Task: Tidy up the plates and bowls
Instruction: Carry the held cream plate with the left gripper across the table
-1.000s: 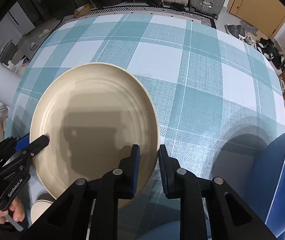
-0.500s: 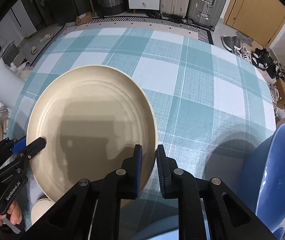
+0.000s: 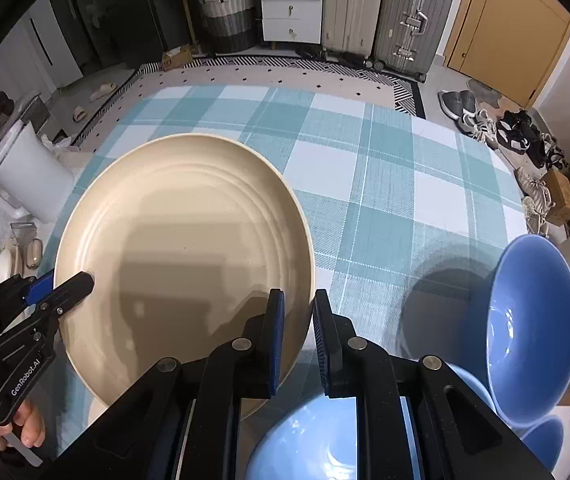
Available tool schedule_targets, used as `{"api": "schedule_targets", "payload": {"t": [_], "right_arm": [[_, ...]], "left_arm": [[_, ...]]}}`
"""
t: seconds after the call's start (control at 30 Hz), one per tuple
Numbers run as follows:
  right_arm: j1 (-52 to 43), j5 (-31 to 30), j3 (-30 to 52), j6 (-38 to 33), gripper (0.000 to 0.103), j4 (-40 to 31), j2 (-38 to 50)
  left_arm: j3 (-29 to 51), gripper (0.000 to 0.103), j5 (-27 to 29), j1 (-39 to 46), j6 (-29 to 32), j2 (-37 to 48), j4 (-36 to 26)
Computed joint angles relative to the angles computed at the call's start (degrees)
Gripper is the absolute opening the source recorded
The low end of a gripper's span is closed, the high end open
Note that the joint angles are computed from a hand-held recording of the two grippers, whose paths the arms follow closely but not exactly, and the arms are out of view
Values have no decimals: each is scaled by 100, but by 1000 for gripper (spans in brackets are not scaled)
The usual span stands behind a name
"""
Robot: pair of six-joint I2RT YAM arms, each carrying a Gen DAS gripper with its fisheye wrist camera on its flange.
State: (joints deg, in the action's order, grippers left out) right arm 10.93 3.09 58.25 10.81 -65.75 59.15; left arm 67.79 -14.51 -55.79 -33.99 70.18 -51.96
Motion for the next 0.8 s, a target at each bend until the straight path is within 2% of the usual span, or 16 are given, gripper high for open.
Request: {"api": "schedule_targets", "payload": {"t": [0.2,0.4,0.63,0.8], "right_arm": [[573,224,209,493,15,-465,-412],[1316,536,337,1149,15,-837,-798],[2564,1135,416,2230,15,-1328,-1168],[3541,1593,628,3089,15,-1768,-1328]], "left_arm": [[196,17,-465,-533,-363,-431,-583],[434,17,-1019,-1282,-974,-748,-1246],[840,17,-1902,-2590,-2140,-842,-2253],[1141,17,-2327,-3406,-2983,-691,-2923]]}}
